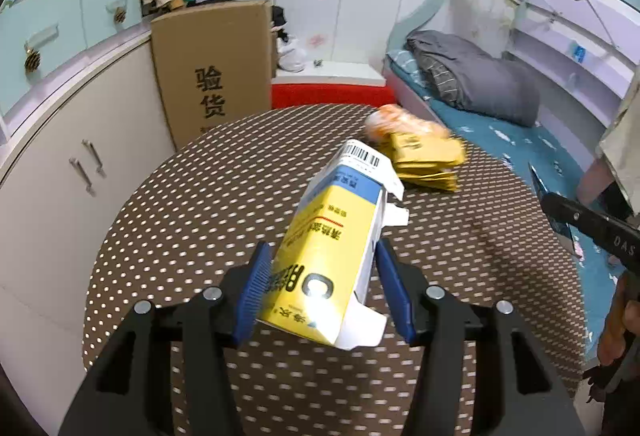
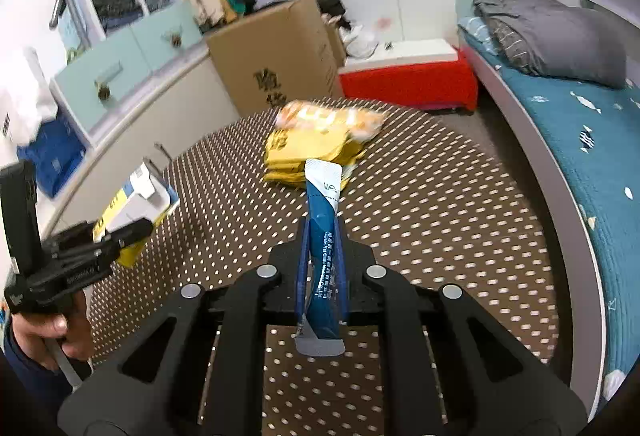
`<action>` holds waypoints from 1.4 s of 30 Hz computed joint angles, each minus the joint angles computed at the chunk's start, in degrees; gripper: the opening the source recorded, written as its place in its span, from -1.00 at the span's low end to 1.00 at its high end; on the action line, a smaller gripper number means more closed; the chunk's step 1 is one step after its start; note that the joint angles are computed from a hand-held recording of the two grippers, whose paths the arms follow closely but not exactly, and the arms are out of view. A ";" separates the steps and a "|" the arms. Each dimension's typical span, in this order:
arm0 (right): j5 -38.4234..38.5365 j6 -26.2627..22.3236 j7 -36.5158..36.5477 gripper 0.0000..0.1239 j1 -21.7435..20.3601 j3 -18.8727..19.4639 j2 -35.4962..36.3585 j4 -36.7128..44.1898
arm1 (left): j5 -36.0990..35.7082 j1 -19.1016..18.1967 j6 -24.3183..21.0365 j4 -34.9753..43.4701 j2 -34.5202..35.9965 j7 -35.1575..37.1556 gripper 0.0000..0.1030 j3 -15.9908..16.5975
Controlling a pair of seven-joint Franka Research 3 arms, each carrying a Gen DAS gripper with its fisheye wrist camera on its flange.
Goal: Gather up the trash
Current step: 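Grasp the yellow-white box with the left tool while the right tool grasps the blue tube, then carry box and tube to the wastebasket and open both tools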
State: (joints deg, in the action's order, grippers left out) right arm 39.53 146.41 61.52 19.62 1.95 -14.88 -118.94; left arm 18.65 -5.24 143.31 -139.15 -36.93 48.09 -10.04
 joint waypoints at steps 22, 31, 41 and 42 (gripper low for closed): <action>6.39 1.99 -5.34 -0.80 -8.71 -8.38 -3.30 0.56 | 3.01 -7.59 3.85 25.79 23.63 -0.98 0.03 -6.59; 5.56 -0.13 -1.53 -0.80 -14.18 -9.96 1.89 0.93 | 1.81 -13.41 0.60 42.77 40.59 2.94 0.03 -7.03; 6.95 -3.90 1.84 -0.80 -18.49 -8.57 11.36 3.57 | 0.49 -20.45 -11.74 67.81 61.75 9.02 0.04 -5.03; 6.97 -4.18 2.08 -0.80 -18.85 -8.36 12.08 3.72 | 0.43 -21.37 -13.87 71.54 64.56 10.04 0.04 -4.67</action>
State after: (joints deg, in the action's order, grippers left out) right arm 46.49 142.23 63.60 0.77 -6.41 -2.80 -115.22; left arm 19.08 -26.60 129.44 -67.62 27.63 58.13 -14.71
